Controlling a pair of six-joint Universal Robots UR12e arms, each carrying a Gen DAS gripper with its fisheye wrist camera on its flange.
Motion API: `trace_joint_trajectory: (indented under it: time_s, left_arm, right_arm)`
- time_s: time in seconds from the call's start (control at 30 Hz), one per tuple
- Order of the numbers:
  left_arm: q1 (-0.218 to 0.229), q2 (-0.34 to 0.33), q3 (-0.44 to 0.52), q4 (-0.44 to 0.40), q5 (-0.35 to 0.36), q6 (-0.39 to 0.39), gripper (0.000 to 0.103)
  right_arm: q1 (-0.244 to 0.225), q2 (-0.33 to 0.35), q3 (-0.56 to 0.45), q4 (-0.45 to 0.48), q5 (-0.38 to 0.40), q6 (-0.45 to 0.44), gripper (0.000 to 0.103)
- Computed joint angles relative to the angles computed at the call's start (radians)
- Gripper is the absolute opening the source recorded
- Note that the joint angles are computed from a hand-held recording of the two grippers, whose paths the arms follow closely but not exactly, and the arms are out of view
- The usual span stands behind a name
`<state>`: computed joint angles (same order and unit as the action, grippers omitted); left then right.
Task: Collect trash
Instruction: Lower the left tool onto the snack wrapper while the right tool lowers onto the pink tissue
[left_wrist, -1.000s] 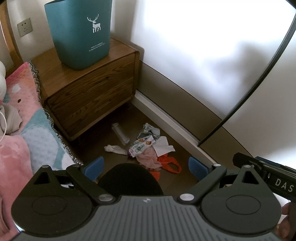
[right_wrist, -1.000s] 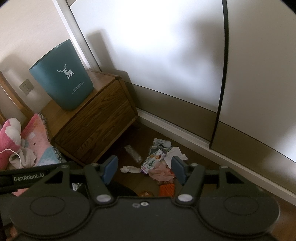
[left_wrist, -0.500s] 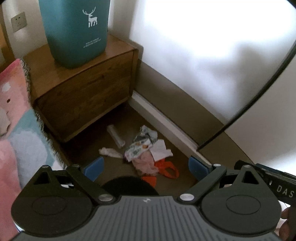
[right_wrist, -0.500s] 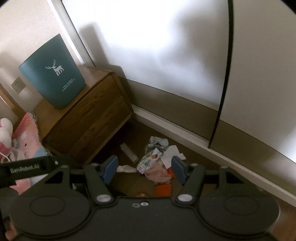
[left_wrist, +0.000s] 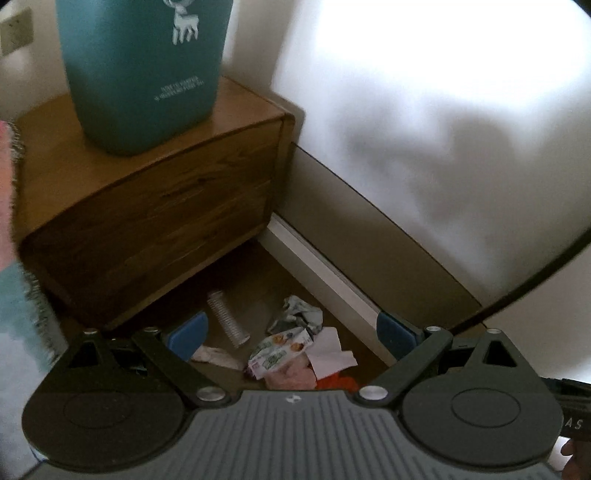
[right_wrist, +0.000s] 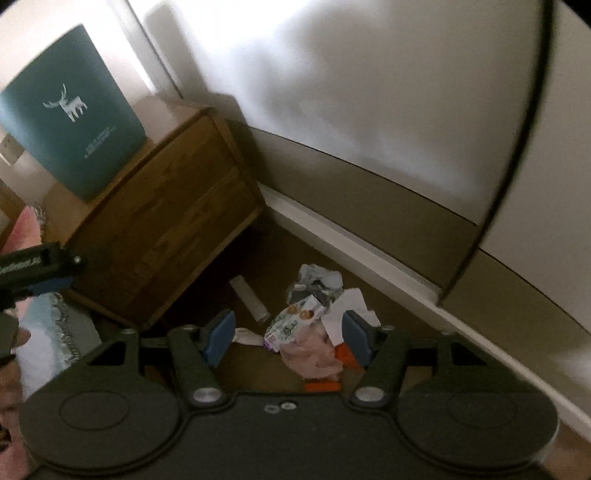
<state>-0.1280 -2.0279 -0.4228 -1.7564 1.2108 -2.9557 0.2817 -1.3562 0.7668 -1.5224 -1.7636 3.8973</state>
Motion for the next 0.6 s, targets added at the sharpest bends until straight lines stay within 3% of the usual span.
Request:
trace_joint_trajectory:
  time_s: [0.1,0.27,0.4,0.6]
  left_arm:
    - [-0.015,-0.02,-0.025,0.025,0.014,0.023,0.099]
    - [-0.046,-0.056,-0.074,0.071,0.083,0.058,0.099]
    - [-0.06,-0.088,-0.105,0.053,0.111,0.073,0.099]
    - [-0.083,-0.104,-0.203,0.107,0.12,0.176,0.099]
  right_arm:
    - [-0.027,-0.018,0.086,-0.09,0.048,-0.075,0.064]
    - [-0.08,-0.019,0.165,-0.128,0.195,-0.114,0.064]
    - [-0.096,-0.011,0.219,-0.154,0.249,-0.187,0.064]
    - [-0.101,0.003,0.316,-0.189,0.294,-0.332,0.063]
